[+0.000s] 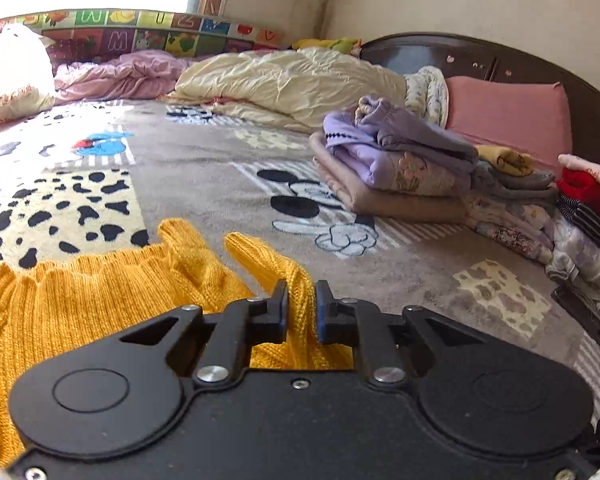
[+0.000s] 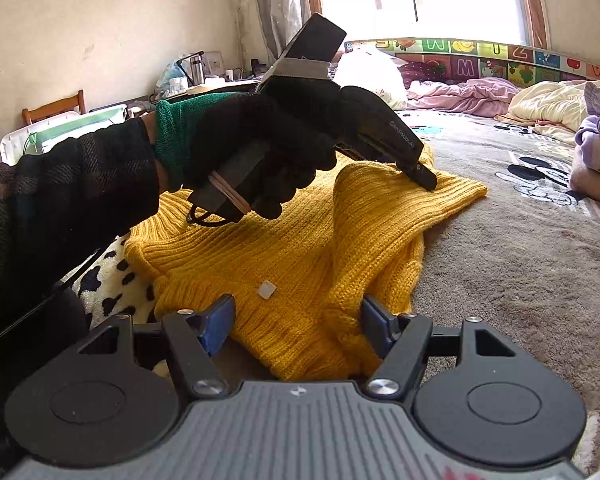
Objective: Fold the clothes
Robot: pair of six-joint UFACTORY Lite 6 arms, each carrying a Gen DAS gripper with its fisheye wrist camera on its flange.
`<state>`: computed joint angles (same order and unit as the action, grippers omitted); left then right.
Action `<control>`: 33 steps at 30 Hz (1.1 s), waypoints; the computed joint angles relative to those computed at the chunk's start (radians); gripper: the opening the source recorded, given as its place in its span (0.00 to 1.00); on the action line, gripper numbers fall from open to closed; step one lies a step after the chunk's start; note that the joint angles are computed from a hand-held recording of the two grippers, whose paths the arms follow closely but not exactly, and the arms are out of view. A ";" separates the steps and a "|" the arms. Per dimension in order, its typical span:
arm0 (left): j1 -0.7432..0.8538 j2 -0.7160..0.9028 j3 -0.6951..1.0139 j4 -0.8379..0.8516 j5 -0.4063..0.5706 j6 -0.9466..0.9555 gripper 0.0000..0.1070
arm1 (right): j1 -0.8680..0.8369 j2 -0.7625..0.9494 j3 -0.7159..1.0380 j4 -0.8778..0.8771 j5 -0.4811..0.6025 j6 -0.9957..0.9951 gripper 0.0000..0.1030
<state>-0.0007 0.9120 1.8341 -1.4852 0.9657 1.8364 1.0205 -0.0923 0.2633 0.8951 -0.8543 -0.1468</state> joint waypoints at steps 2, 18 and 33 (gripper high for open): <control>0.025 0.003 0.001 -0.014 -0.002 -0.035 0.11 | -0.007 -0.006 -0.004 -0.009 0.002 0.010 0.67; -0.018 -0.008 -0.050 -0.059 -0.219 -0.050 0.10 | -0.051 -0.074 -0.046 -0.080 0.029 0.090 0.66; 0.030 0.024 0.021 -0.086 -0.127 -0.112 0.10 | 0.025 -0.057 -0.025 0.047 -0.009 -0.038 0.67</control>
